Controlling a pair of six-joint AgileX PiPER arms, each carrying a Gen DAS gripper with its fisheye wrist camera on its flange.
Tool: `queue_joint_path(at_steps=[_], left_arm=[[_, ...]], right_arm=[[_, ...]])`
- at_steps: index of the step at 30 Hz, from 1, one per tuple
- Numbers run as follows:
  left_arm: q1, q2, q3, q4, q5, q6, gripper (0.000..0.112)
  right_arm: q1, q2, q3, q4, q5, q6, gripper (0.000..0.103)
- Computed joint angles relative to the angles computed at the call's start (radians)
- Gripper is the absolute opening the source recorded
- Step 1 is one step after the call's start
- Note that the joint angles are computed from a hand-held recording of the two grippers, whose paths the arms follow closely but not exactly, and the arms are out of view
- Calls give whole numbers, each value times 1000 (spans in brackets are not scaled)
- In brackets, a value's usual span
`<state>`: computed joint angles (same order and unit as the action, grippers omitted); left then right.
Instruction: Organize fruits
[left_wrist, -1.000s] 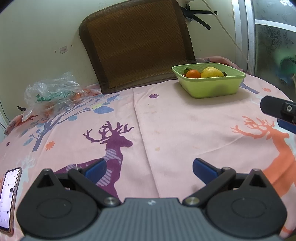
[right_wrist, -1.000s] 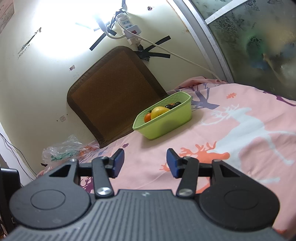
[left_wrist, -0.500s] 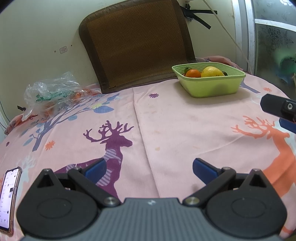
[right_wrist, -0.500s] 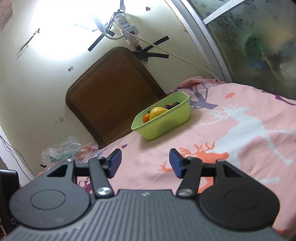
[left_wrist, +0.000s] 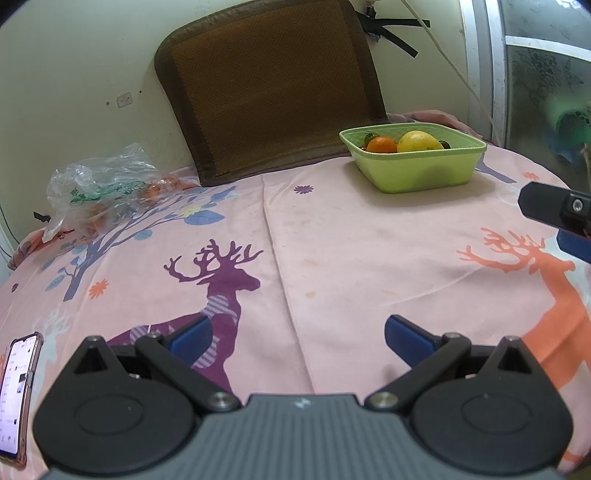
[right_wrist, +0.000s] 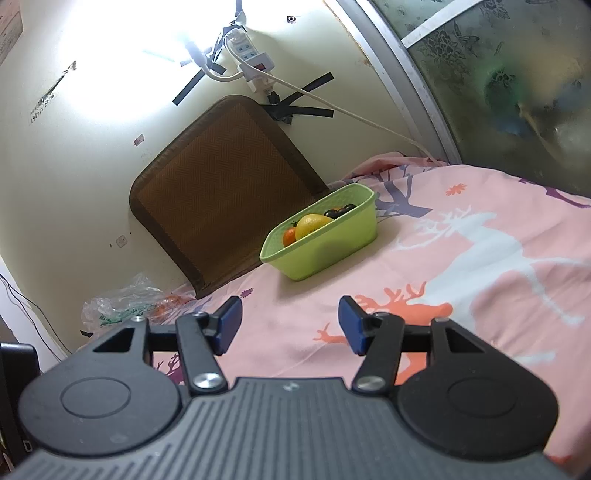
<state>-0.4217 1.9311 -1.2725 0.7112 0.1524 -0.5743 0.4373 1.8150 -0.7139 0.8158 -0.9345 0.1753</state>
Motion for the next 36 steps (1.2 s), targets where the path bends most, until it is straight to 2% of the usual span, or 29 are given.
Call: queue_joint_path(at_steps=[5, 15, 17, 20, 23, 28, 31, 34, 36], left_arm=[[-4, -2, 4, 36, 1, -39, 103], [2, -3, 7, 10, -10, -17, 103], [2, -3, 11, 78, -14, -89, 103], [6, -4, 13, 77, -21, -93, 103], [1, -6, 19, 214, -20, -228, 103], [3, -5, 17, 136, -20, -153, 103], [-4, -2, 14, 208, -7, -223, 103], [-2, -4, 15, 165, -13, -180, 103], [-2, -5, 18, 206, -14, -221, 103]], right_arm=[[6, -1, 6, 5, -9, 2, 64], [3, -3, 8, 3, -6, 5, 64], [-1, -5, 8, -1, -2, 6, 64], [-2, -5, 7, -2, 1, 7, 64], [-4, -4, 6, -4, 4, 6, 64], [-4, -2, 4, -4, 6, 5, 64], [-5, -1, 5, -7, 7, 7, 64], [-7, -1, 7, -13, 6, 13, 64], [-8, -1, 8, -16, 7, 16, 64]])
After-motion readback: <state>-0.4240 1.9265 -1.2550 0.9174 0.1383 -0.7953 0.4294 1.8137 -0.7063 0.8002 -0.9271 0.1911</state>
